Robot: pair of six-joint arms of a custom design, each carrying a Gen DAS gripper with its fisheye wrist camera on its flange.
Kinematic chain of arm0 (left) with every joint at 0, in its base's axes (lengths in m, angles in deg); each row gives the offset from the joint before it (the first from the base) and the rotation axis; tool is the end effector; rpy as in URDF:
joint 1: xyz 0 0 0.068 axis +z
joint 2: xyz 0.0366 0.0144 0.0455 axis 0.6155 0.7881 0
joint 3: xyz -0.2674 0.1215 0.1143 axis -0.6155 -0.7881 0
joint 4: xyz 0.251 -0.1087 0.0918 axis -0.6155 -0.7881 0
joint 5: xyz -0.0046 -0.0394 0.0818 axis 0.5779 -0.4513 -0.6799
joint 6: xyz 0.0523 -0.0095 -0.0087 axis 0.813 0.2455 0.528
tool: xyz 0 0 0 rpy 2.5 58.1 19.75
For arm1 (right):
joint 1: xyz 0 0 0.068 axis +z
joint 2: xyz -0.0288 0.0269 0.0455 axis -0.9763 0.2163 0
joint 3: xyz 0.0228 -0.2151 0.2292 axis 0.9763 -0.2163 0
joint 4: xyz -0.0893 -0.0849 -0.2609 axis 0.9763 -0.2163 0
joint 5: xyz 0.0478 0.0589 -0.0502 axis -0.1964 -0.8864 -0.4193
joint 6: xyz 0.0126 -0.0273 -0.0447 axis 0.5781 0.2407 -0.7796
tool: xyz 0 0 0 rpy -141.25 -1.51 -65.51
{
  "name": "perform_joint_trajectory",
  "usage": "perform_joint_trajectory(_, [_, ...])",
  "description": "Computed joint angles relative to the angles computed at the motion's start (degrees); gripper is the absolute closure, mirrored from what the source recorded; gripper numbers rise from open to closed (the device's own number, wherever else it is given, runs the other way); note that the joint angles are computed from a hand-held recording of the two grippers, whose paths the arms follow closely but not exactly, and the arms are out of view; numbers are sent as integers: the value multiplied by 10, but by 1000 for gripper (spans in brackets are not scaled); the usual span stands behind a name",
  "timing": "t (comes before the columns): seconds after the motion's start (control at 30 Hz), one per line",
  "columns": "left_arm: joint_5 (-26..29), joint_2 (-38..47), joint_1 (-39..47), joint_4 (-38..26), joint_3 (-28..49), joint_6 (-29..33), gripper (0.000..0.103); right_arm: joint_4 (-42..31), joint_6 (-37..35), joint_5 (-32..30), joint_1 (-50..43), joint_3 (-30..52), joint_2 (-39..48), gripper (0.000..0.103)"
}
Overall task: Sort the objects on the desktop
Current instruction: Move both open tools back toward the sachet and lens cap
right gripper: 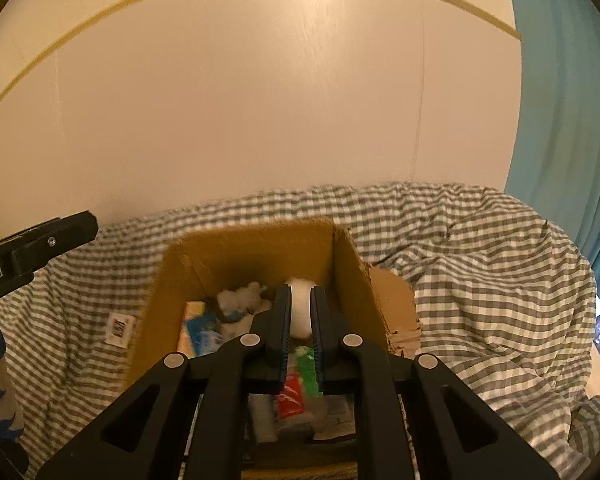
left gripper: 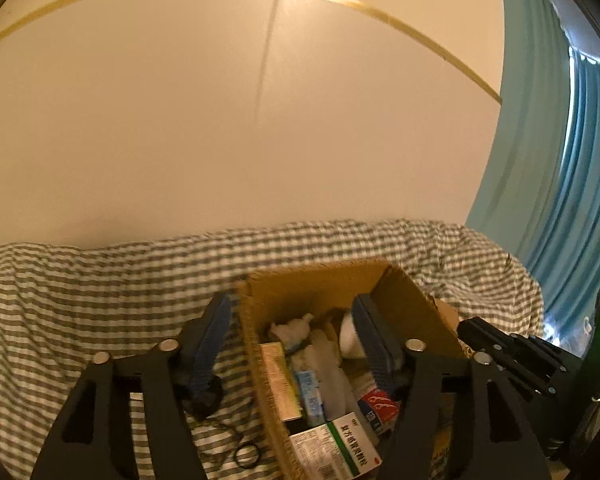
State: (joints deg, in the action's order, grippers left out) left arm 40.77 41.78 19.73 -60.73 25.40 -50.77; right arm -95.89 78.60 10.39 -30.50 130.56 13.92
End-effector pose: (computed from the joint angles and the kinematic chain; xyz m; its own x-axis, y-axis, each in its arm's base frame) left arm 0.2457 -0.0790 0.3478 -0.5205 -0.0541 -0.8521 0.1592 0.9743 -0.1591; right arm 0.1720 0.1502 0.3404 -0.5241 0.0571 -0.8497 0.0782 0.9968 0.0188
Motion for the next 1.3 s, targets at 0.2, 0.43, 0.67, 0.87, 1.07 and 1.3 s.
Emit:
perform_joint_trajectory(0.2, [-25, -99, 34, -21, -17, -5, 0, -36, 47, 80, 95, 37, -6, 44])
perform_joint_trajectory(0.43, [-37, -171, 85, -69, -6, 30, 0, -37, 73, 188, 204, 73, 5, 15])
perform_joint_trajectory(0.67, [17, -216, 194, -101, -7, 70, 0, 6, 45, 261, 271, 95, 37, 0])
perform_joint_trajectory(0.87, [68, -240, 291, -90, -28, 110, 0, 73, 6, 276, 285, 105, 73, 0])
perform_joint_trajectory(1.07, [137, -243, 387, -41, -62, 121, 0, 227, -81, 260, 282, 72, 104, 0])
perform_joint_trajectory(1.3, [194, -186, 443, -11, -84, 130, 0, 198, -44, 202, 250, 102, 177, 0])
